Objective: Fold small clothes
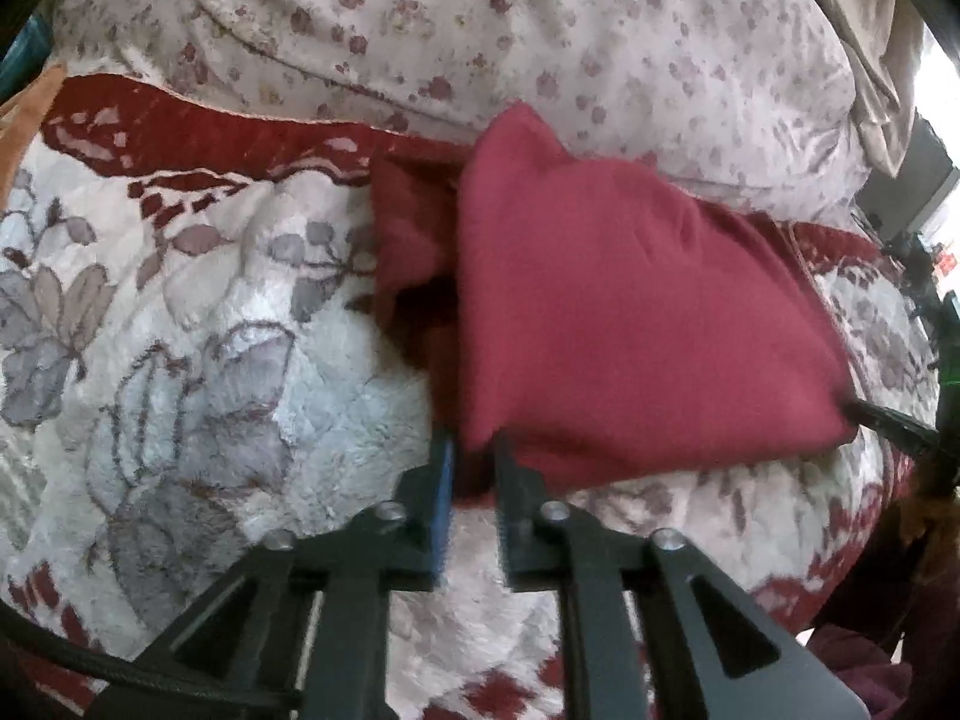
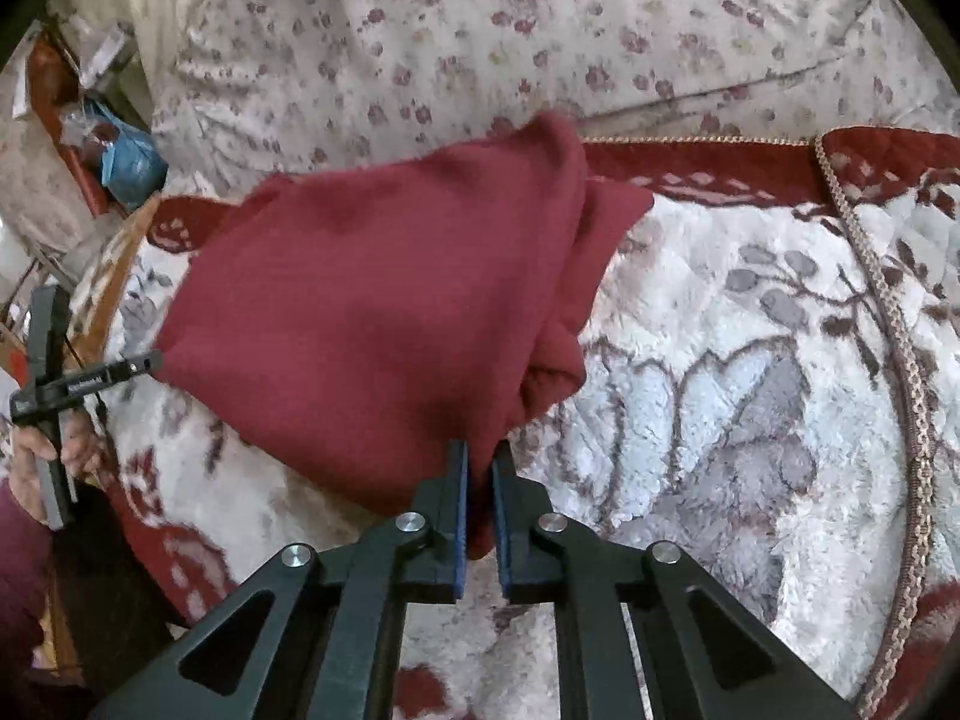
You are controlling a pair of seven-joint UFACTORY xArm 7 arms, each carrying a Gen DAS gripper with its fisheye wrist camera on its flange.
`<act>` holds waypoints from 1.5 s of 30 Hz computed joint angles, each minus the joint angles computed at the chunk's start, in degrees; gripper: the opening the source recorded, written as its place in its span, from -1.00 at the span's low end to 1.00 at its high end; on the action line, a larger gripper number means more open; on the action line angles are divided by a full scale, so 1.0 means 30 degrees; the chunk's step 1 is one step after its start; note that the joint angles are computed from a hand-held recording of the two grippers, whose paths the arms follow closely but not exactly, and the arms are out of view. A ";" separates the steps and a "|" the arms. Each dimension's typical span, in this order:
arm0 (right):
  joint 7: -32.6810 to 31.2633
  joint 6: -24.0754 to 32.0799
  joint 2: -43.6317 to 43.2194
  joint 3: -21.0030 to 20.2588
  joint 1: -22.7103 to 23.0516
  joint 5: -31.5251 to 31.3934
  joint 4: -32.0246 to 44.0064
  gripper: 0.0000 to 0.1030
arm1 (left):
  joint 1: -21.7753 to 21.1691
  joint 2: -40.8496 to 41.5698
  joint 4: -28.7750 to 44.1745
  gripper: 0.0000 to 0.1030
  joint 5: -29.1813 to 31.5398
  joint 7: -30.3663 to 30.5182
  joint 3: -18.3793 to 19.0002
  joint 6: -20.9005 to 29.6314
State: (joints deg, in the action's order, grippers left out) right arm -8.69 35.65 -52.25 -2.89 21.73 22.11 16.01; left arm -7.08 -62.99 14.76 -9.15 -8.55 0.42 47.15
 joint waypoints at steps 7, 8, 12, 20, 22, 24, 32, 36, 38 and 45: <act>0.1284 -0.1712 0.1130 0.1086 -0.0508 -0.0743 0.1860 0.00 | -0.0062 0.0602 0.1254 0.39 0.0791 -0.1418 -0.1878 -0.1218; 0.1466 -0.2289 0.2090 0.1409 -0.0485 -0.0985 0.2406 0.00 | 0.0104 0.1093 0.1462 0.39 0.0967 -0.1931 -0.2205 -0.1637; 0.2243 -0.4356 0.7446 0.2111 -0.0314 -0.1659 0.5407 0.00 | 0.1154 0.3653 0.2170 0.40 0.2028 -0.4514 -0.3421 -0.3113; 0.7511 -0.4881 1.5212 0.3848 -0.3713 -0.7355 0.9834 0.00 | 0.1978 0.5006 0.0549 0.68 0.3894 -0.6699 -0.2274 -0.5266; 0.6797 -0.4955 1.5341 0.3289 -0.3345 -0.6322 1.0040 0.00 | 0.1669 0.5172 0.0523 0.69 0.3593 -0.6308 -0.1585 -0.5417; 0.8465 -0.4554 1.4965 0.3640 -0.3580 -0.8177 1.0247 0.00 | 0.1668 0.5201 0.0601 0.69 0.3619 -0.6307 -0.1759 -0.5330; 0.5081 -0.4494 1.4654 0.4054 0.0067 -0.5552 1.1835 0.05 | 0.1659 0.5028 0.0716 0.69 0.4135 -0.6627 -0.2264 -0.4985; 0.3822 -0.4492 1.6909 0.5377 0.1477 -0.5613 1.3948 0.05 | 0.1567 0.4894 0.0650 0.69 0.4073 -0.6620 -0.2158 -0.4894; 0.5205 -0.4525 1.8420 0.5753 0.1899 -0.7453 1.5293 0.05 | 0.1557 0.4903 0.0638 0.69 0.4031 -0.6634 -0.2120 -0.4900; 0.8651 -0.3329 2.3774 0.4858 0.3642 -1.0294 2.0723 -0.10 | 0.1389 0.5446 0.0835 0.69 0.3564 -0.6184 -0.1562 -0.4932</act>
